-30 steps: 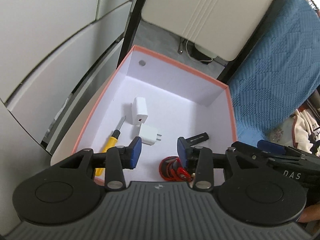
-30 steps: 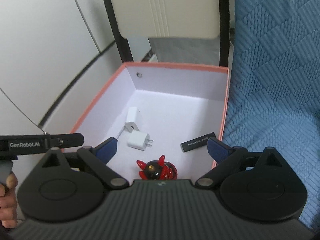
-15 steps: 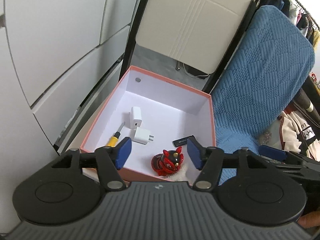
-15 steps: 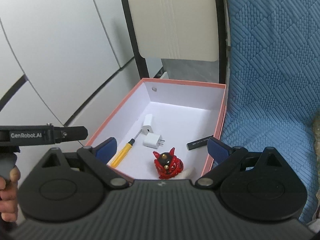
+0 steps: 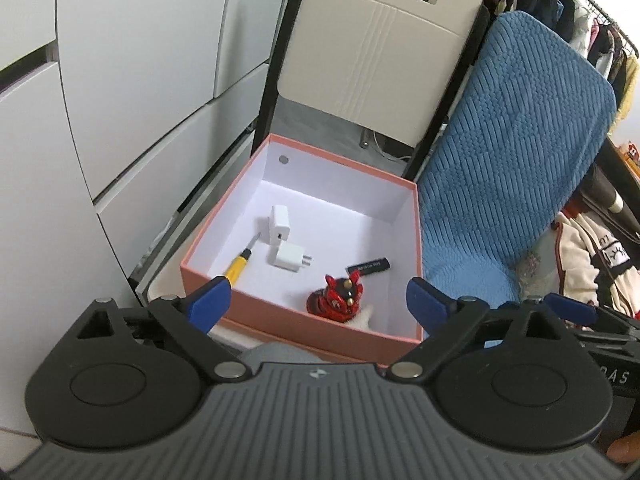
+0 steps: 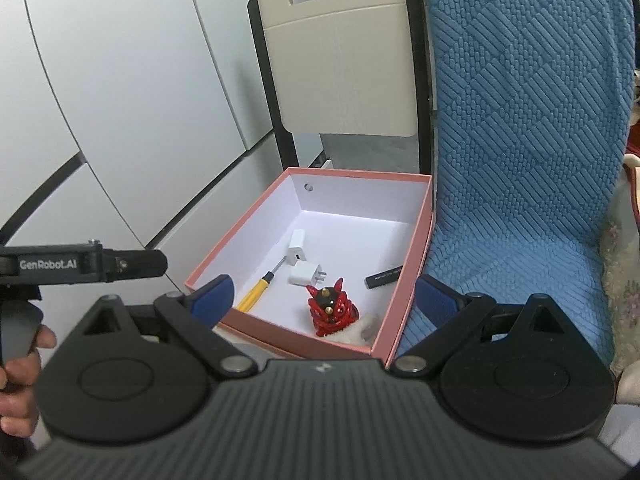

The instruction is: Organize rigid objects

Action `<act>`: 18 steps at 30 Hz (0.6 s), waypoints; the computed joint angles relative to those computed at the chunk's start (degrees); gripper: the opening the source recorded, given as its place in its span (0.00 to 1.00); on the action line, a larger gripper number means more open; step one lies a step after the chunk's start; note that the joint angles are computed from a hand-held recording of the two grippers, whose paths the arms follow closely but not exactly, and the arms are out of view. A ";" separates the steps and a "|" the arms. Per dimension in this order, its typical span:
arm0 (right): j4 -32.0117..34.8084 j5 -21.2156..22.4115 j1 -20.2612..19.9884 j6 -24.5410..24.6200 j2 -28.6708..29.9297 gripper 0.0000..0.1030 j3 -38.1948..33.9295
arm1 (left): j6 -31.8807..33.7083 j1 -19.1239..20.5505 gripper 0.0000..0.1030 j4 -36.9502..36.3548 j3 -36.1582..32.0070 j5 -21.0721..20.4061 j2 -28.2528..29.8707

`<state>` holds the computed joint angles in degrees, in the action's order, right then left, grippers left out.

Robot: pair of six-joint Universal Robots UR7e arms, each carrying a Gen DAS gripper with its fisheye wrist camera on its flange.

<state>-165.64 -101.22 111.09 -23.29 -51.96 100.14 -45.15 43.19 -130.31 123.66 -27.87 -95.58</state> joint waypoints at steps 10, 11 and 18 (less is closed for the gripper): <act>-0.89 -0.48 0.72 -0.70 -2.38 0.96 3.47 | -7.44 -3.03 0.94 8.38 2.09 0.84 -3.57; -1.07 -0.57 0.80 -0.90 -2.47 0.96 3.74 | -7.86 -3.20 0.94 8.88 2.26 1.05 -3.90; -1.28 -1.14 0.88 -1.29 -2.25 0.96 4.30 | -9.02 -3.17 0.94 10.14 2.65 0.92 -4.20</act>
<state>-166.92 -102.37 111.97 -24.57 -54.21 104.44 -54.17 40.02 -120.17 126.31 -26.95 -99.78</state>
